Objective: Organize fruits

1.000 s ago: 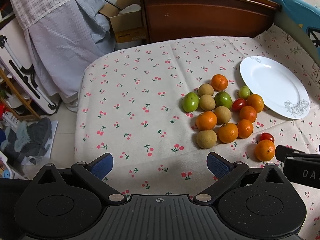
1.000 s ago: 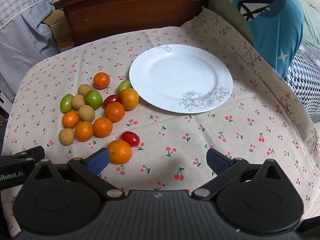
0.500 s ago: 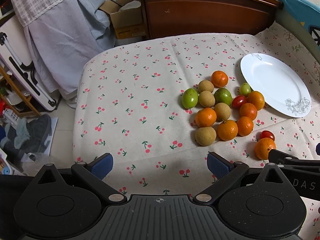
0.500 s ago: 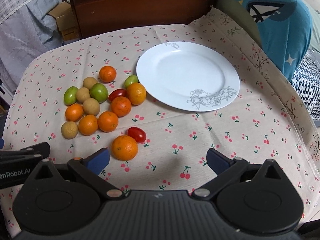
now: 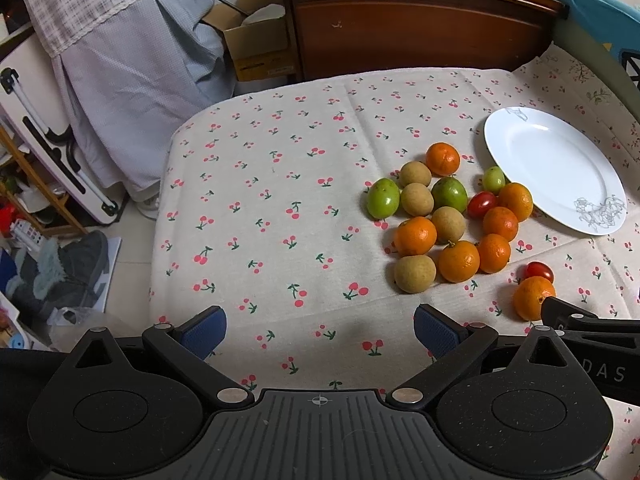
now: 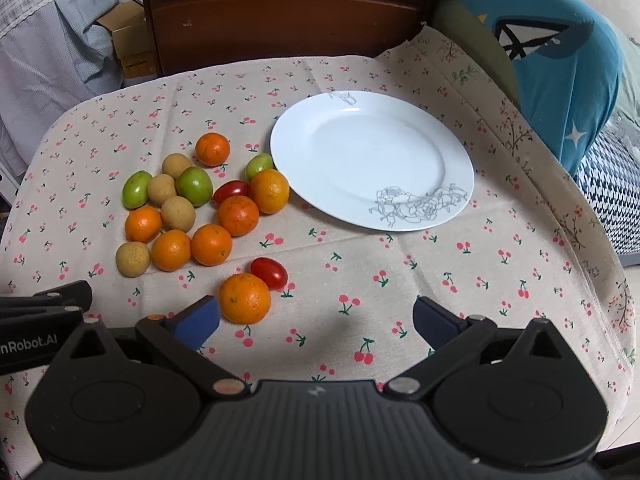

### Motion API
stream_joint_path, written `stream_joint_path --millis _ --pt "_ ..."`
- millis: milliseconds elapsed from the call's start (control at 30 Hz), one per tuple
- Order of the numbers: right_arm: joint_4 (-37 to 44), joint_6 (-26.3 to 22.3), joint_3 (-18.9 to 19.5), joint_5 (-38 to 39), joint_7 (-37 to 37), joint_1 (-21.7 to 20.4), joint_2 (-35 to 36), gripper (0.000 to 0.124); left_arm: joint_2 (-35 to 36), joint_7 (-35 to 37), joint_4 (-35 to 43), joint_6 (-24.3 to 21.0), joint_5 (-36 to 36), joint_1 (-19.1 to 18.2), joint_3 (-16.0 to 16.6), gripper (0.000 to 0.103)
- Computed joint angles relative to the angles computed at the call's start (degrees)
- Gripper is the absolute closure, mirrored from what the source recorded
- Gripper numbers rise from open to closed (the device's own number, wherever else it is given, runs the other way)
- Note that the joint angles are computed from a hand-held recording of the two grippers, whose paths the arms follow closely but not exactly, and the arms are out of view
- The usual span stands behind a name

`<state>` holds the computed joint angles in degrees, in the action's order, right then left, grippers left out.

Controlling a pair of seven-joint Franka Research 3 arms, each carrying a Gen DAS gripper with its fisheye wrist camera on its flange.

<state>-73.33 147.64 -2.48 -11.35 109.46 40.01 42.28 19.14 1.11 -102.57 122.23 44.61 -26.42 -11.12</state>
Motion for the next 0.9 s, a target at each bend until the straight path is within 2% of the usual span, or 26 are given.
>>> stream_joint_path --millis 300,467,733,900 --pt "-0.45 0.59 -0.08 0.01 0.26 0.08 -0.18 0.023 -0.12 -0.37 -0.20 0.21 0.16 -0.02 0.02 0.002" --pt "-2.08 2.42 0.97 1.40 -0.84 -1.05 -1.03 0.023 -1.08 -1.50 -1.83 3.01 0.82 0.39 0.07 0.002" --pt "-9.51 10.14 7.23 11.44 -10.21 -7.82 -4.69 0.026 -4.04 -5.07 -6.44 8.30 3.74 1.57 0.43 0.002" --pt "-13.91 13.99 9.66 17.17 -17.15 -10.59 -6.50 0.040 -5.55 -6.89 -8.87 10.47 5.88 2.59 0.28 0.002"
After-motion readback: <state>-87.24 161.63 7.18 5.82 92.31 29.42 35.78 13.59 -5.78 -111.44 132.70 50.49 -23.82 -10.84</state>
